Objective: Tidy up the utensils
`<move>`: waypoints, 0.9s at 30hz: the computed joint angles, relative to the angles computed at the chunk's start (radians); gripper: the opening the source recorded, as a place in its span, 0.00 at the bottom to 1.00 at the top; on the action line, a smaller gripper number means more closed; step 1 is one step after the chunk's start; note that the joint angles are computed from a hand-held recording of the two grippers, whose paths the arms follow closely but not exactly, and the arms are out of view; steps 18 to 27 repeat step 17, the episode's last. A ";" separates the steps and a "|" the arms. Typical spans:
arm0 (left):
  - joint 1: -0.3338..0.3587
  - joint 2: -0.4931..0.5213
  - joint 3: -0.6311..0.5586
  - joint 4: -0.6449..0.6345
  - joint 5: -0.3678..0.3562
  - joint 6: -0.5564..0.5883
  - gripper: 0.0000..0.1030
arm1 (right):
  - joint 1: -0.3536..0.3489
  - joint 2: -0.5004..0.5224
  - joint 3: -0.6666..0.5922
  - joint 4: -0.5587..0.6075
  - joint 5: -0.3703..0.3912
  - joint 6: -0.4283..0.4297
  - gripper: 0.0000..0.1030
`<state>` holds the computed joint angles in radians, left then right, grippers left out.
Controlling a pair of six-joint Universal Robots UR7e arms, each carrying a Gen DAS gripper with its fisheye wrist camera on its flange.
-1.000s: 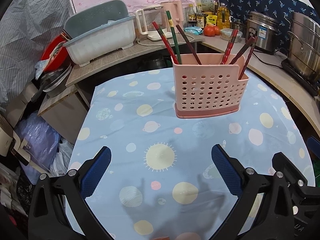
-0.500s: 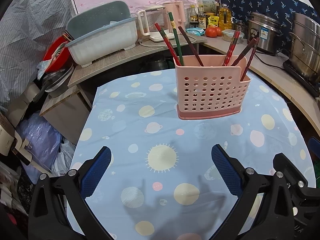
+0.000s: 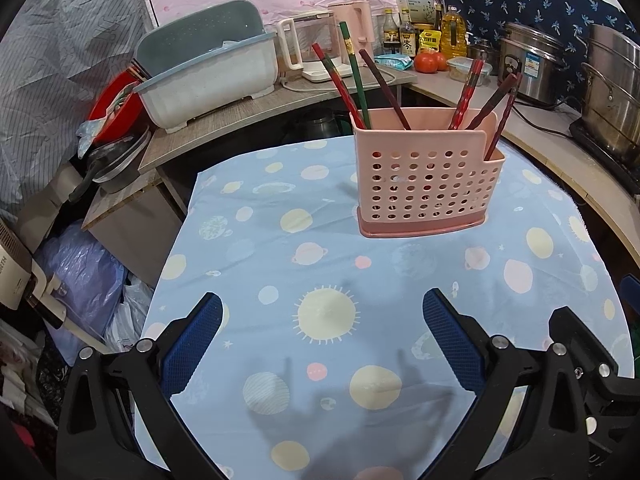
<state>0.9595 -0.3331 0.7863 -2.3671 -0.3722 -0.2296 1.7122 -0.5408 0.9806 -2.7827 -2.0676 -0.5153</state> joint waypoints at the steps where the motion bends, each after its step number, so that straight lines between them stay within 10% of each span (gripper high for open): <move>1: 0.000 0.000 0.000 -0.001 0.001 0.001 0.93 | 0.000 0.000 0.000 0.001 0.001 0.000 0.94; 27: -0.006 0.016 -0.015 -0.038 0.031 0.035 0.93 | -0.002 -0.001 0.000 -0.007 -0.001 -0.004 0.94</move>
